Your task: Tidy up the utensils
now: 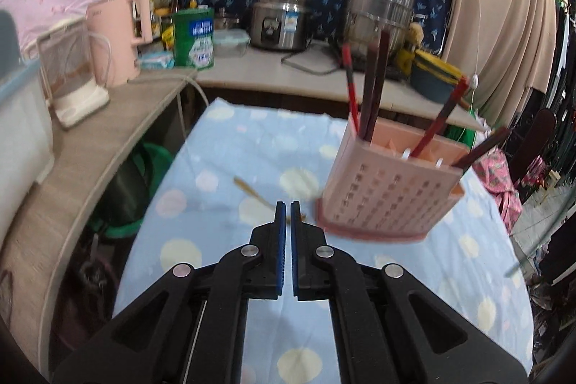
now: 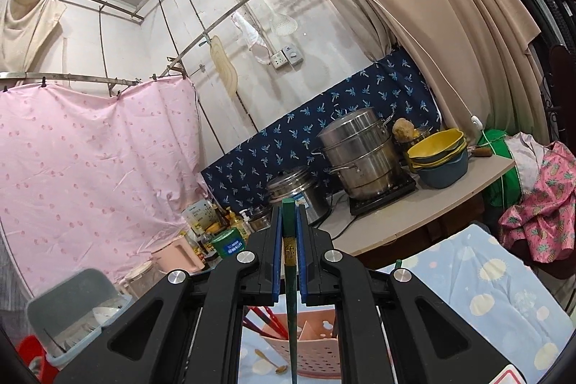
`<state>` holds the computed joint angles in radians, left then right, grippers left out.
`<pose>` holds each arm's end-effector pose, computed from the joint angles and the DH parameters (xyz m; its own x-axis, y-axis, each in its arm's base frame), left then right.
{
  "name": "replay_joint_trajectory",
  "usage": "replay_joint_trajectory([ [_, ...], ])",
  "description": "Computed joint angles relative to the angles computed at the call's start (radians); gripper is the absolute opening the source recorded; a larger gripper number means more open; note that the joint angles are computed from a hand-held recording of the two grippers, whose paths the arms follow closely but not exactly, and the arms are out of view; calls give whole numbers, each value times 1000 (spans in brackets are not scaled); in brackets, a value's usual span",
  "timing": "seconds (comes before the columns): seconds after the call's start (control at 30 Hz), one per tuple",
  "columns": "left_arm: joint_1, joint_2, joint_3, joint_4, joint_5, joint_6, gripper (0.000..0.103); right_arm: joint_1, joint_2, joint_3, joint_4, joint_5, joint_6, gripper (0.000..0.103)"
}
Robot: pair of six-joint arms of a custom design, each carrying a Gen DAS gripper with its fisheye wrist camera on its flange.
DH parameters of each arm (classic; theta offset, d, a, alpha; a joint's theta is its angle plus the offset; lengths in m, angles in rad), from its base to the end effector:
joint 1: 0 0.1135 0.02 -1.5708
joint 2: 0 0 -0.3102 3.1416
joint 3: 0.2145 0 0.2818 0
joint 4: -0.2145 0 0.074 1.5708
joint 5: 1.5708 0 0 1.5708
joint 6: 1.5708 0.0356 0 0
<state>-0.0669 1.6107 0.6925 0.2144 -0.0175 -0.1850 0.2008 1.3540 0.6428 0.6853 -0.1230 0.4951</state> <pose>0.3301 -0.0215 0.1702 -0.6445 -0.1411 -0.7515 -0.0661 0.9894 -0.1291 0.3032 0.0662 0.2793 -0.1735 0.4459 -0.8781 -0.2679 0.8367 0.4778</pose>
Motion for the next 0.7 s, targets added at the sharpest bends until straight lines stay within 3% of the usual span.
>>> replay_joint_trajectory([
  [0.47, 19, 163, -26, 71, 53, 14, 14, 36, 121, 158, -47, 72, -62, 7],
  [0.6, 24, 199, 1, 79, 84, 7, 43, 53, 147, 183, -43, 79, -68, 7],
  [0.7, 3, 242, 35, 89, 62, 24, 44, 66, 146, 163, -32, 83, -73, 7],
])
